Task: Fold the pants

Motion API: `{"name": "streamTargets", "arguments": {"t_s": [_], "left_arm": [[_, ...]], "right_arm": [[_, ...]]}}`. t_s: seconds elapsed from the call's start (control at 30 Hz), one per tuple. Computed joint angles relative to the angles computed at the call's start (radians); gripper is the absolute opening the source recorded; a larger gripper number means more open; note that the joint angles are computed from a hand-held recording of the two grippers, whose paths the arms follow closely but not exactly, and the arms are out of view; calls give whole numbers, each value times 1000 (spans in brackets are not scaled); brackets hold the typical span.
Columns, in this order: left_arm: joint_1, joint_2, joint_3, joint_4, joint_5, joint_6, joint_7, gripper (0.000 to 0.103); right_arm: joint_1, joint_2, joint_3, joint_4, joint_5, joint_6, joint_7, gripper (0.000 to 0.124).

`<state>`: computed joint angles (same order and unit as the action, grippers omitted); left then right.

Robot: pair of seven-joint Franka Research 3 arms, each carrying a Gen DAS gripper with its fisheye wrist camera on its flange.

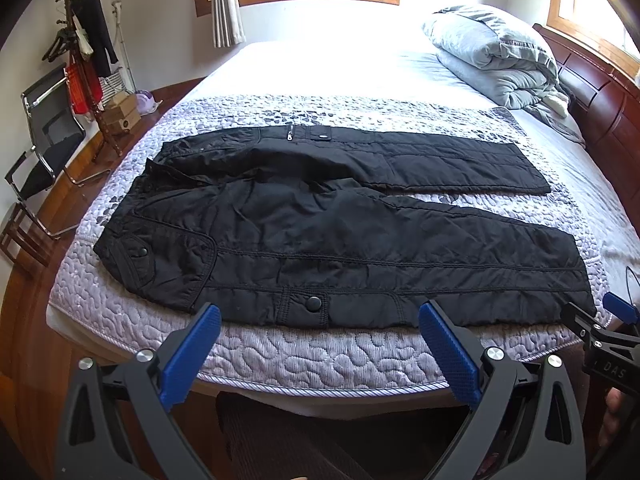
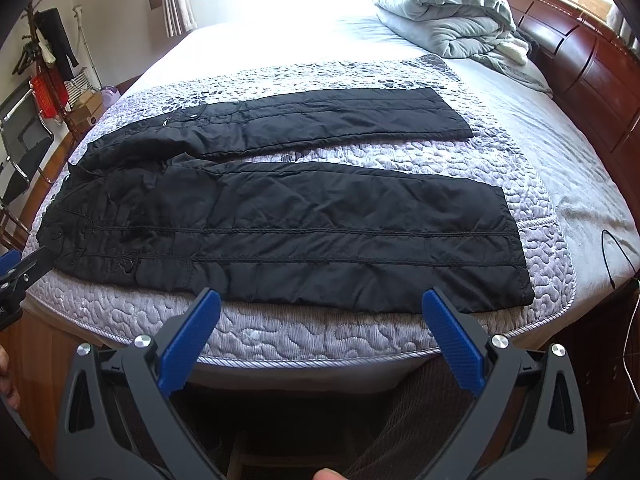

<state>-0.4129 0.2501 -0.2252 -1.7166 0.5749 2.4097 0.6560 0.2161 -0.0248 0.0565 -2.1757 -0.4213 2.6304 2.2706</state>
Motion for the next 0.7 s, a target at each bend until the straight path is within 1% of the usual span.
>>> {"name": "streamTargets", "arguments": {"t_s": [0.7], "left_arm": [[-2,1,1,0,4,2,-4,99]], "right_arm": [[0,3,-2,0,-5,1,2,101]]}}
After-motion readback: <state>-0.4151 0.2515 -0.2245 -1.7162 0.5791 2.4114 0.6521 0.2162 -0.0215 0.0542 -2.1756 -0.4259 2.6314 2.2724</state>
